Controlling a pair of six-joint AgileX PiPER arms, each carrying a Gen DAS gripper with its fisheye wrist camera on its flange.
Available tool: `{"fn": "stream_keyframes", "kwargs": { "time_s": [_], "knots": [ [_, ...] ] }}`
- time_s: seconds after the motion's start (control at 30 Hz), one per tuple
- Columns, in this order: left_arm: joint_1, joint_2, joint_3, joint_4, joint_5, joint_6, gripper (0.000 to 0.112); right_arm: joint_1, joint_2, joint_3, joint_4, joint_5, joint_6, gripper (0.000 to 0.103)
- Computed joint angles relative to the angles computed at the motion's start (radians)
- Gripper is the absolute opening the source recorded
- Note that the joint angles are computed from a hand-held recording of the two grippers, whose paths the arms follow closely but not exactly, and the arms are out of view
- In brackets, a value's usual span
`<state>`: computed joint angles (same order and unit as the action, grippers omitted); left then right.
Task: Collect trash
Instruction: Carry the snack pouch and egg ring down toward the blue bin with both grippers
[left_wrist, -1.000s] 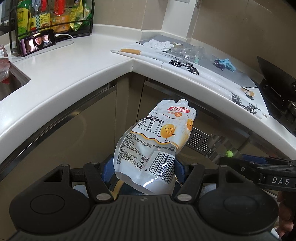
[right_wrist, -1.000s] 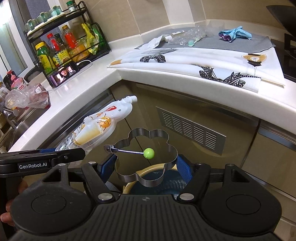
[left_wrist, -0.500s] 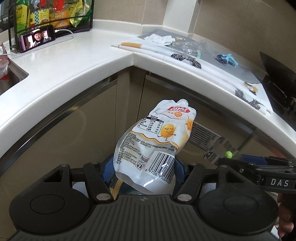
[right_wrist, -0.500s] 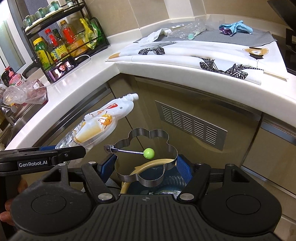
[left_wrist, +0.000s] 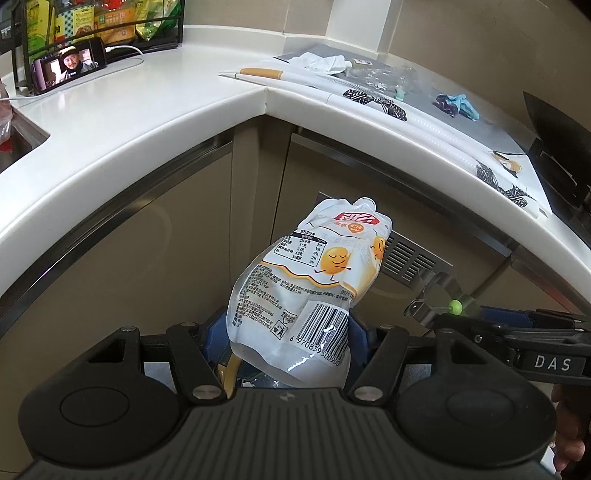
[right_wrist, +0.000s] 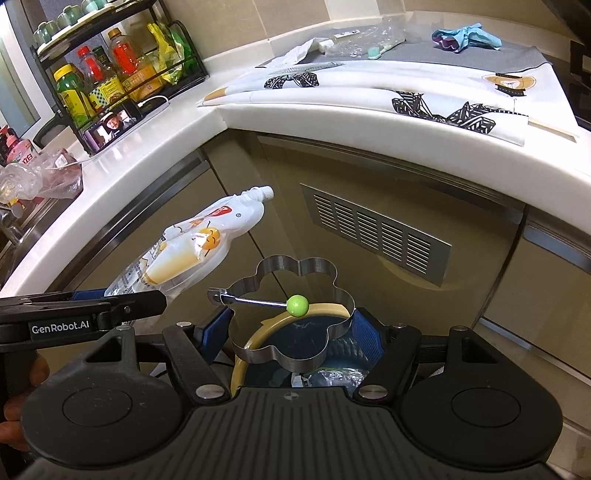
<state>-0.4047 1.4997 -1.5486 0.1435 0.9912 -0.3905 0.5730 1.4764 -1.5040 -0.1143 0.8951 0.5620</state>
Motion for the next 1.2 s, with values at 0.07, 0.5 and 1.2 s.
{"fn": "stream_keyframes", "kwargs": {
  "time_s": [0.07,0.5,1.2],
  "knots": [
    [-0.003,-0.002,0.003,0.003,-0.004,-0.005,0.070,0.007,-0.004,0.002,-0.015,0.002,0.011,0.074],
    [0.013,-0.039,0.039,-0.008,-0.017,0.007,0.070,0.026,-0.033,0.022,-0.049,0.008,0.041,0.074],
    [0.032,0.064,-0.009,-0.038,0.016,0.039,0.070,-0.050,0.047,0.018,0.053,-0.012,-0.066,0.074]
  ]
}}
